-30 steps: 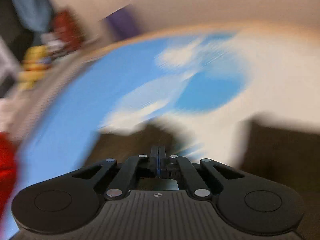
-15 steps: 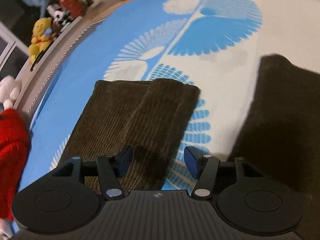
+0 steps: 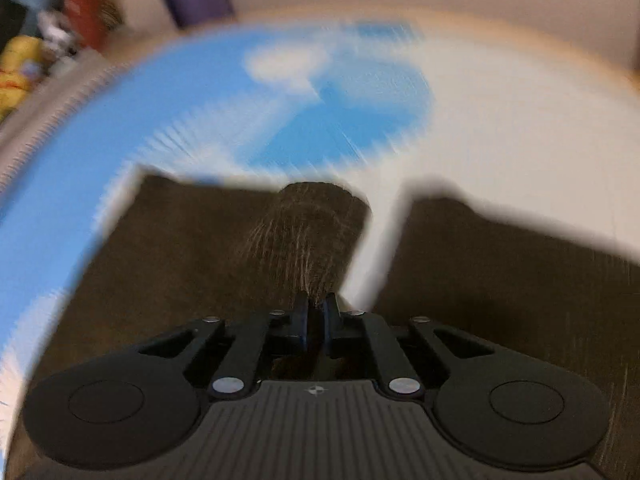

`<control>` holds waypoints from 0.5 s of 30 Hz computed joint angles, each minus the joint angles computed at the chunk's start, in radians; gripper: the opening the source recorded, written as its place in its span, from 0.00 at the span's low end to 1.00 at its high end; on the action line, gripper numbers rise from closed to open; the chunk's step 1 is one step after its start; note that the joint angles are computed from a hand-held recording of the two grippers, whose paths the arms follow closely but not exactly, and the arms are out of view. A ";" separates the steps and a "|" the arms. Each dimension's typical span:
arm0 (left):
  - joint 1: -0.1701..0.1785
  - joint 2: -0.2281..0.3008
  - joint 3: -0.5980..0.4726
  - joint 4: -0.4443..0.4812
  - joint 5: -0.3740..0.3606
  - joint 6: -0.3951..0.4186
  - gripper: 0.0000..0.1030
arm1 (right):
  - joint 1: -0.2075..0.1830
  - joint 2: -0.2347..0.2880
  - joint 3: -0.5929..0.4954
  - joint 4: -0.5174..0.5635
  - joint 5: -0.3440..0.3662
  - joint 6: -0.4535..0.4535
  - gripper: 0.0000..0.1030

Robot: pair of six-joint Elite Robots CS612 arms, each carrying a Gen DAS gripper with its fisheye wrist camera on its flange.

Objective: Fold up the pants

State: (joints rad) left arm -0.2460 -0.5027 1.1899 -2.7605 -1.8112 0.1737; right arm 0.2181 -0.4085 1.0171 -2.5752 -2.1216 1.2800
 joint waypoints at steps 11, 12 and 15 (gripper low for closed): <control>0.033 -0.017 0.025 0.056 -0.040 -0.171 0.28 | 0.026 -0.050 0.059 -0.157 -0.008 -0.120 0.42; 0.033 -0.033 0.043 0.023 -0.028 -0.187 0.28 | 0.029 -0.061 0.076 -0.193 0.010 -0.157 0.43; 0.049 -0.092 0.123 -0.101 -0.027 -0.204 0.28 | 0.035 -0.100 0.138 -0.275 0.029 -0.243 0.45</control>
